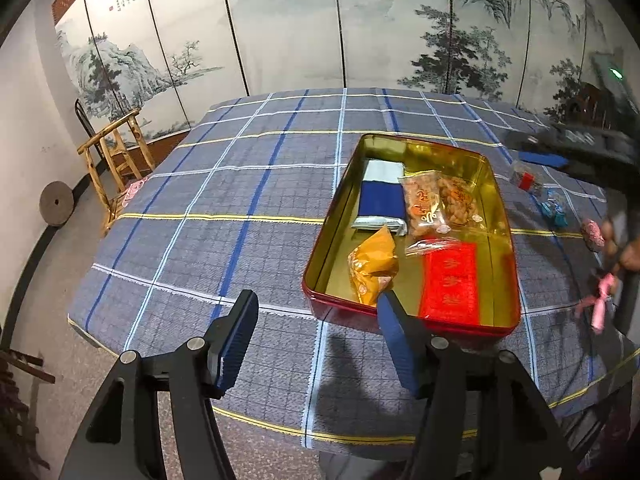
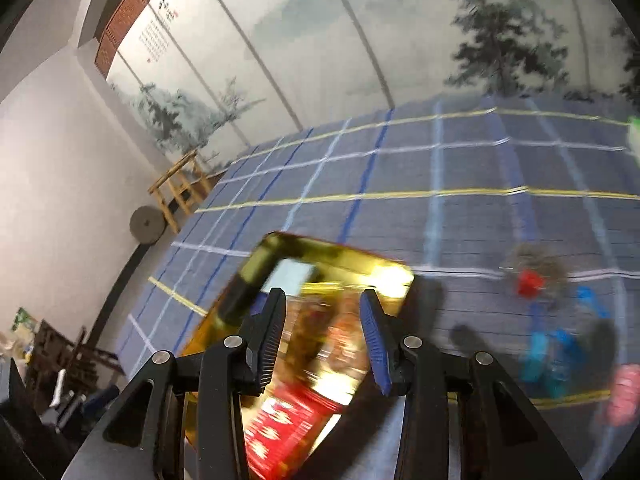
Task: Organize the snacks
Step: 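Move the left gripper toward the blue wrapped candy beside the tin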
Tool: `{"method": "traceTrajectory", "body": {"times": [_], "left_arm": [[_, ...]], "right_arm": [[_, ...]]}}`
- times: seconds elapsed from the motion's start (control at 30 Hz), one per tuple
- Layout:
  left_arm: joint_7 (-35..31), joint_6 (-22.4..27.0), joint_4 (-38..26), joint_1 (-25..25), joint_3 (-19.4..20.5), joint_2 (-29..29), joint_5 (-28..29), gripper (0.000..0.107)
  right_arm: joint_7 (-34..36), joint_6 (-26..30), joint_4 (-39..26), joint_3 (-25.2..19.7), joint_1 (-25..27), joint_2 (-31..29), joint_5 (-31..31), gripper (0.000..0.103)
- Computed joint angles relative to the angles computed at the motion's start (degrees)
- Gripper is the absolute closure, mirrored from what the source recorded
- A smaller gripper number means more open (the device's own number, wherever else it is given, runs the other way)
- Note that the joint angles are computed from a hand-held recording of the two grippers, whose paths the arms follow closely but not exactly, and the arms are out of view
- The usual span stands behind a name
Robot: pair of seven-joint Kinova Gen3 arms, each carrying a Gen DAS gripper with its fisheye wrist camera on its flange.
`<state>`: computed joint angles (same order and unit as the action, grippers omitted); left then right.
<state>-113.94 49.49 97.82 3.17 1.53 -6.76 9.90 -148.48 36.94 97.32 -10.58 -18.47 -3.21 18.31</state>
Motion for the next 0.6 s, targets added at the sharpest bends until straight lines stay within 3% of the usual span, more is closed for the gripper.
{"method": "traceTrajectory", "body": {"times": [0.2,0.37,0.6], "left_arm": [[1.54,-0.88,0.48,1.00,1.32,-1.53,-1.93,0.044],[3.48,-0.90,0.52,2.55,3.00,-2.55,-4.08,0.044],[7.44,-1.44,0.47,5.44,6.69,-3.89,-8.52,0.041]], "right_arm": [[-7.59,8.04,6.71,-5.51,2.17,-8.27,8.99,0.057],[-9.25,16.65,12.49,-9.45,6.10,-15.60,11.39,0.053],[-5.76,21.27,18.84,-6.75,12.40,-24.49,8.55,0.051]]}}
